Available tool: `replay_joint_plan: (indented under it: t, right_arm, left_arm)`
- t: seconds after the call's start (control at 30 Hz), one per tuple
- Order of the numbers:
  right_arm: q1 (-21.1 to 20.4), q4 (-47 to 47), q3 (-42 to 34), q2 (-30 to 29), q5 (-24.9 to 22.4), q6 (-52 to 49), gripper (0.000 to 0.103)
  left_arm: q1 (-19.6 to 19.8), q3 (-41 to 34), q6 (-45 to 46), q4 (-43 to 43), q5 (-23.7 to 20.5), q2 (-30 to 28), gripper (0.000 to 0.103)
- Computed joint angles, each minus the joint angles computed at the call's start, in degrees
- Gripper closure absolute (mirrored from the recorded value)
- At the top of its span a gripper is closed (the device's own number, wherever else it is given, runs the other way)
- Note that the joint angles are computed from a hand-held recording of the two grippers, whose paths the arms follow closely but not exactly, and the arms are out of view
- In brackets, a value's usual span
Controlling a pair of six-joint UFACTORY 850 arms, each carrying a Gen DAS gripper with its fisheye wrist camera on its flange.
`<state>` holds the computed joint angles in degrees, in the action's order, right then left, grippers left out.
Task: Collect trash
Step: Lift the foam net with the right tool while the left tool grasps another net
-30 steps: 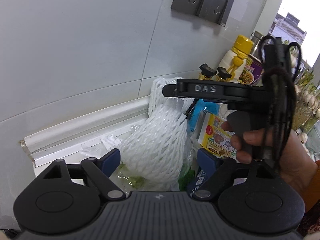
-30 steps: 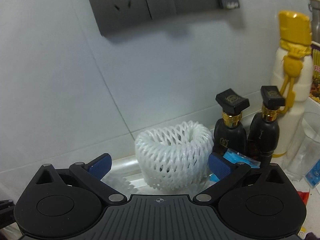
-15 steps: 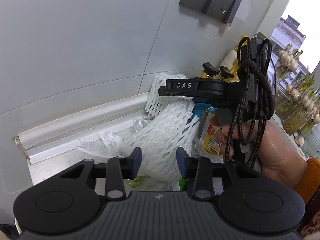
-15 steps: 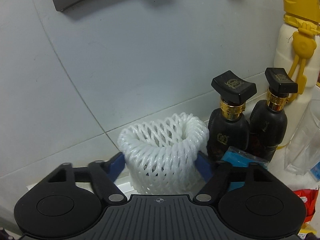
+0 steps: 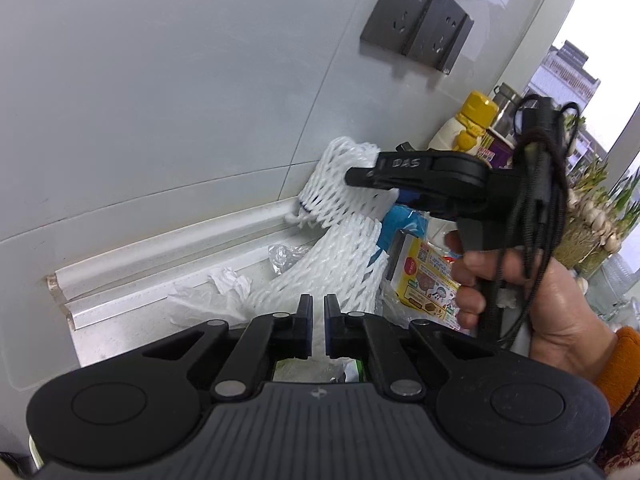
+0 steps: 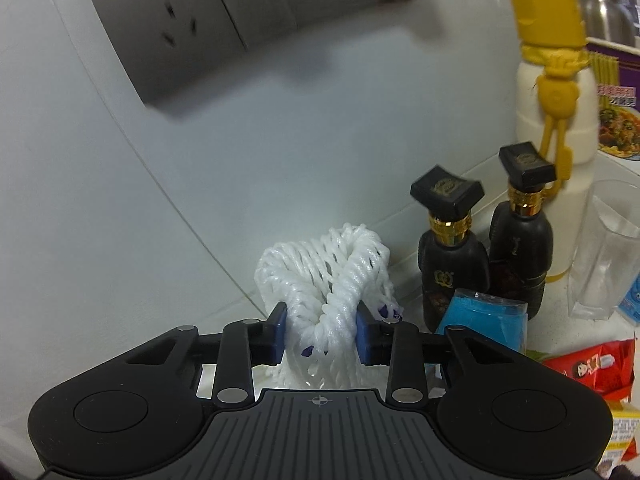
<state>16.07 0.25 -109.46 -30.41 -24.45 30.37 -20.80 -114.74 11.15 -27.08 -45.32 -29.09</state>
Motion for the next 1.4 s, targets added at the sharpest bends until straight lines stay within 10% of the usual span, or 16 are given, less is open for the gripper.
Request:
replay_joint_plan:
  t: [0.5, 0.63, 0.87, 1.0, 1.17, 1.4]
  right_arm:
    - [3.79, -9.29, 11.43, 12.34, 4.46, 14.21, 0.071]
    - [4.35, -9.02, 11.9, 12.76, 3.58, 15.2, 0.071]
    - [5.64, -15.91, 14.08, 14.5, 3.37, 22.52, 0.071]
    - [5.62, -16.27, 13.81, 14.71, 2.0, 21.98, 0.071]
    - [5.89, -18.17, 15.21, 16.13, 1.99, 23.57, 0.071]
    - [7.59, -22.37, 18.23, 19.06, 2.06, 29.09, 0.071]
  left_arm:
    - [3.88, 6.71, 6.65, -8.88, 1.35, 5.72, 0.099]
    - [3.26, 5.26, 10.83, -9.83, -1.92, 4.15, 0.027]
    - [-0.99, 2.49, 17.02, -3.19, 1.59, -0.15, 0.019]
    - [-2.06, -0.65, 15.68, 0.5, -0.59, -3.32, 0.027]
    - [-1.25, -4.53, 8.07, 2.31, -6.14, -6.54, 0.072]
    - [1.13, 0.06, 7.2, -0.66, -5.01, -2.34, 0.079]
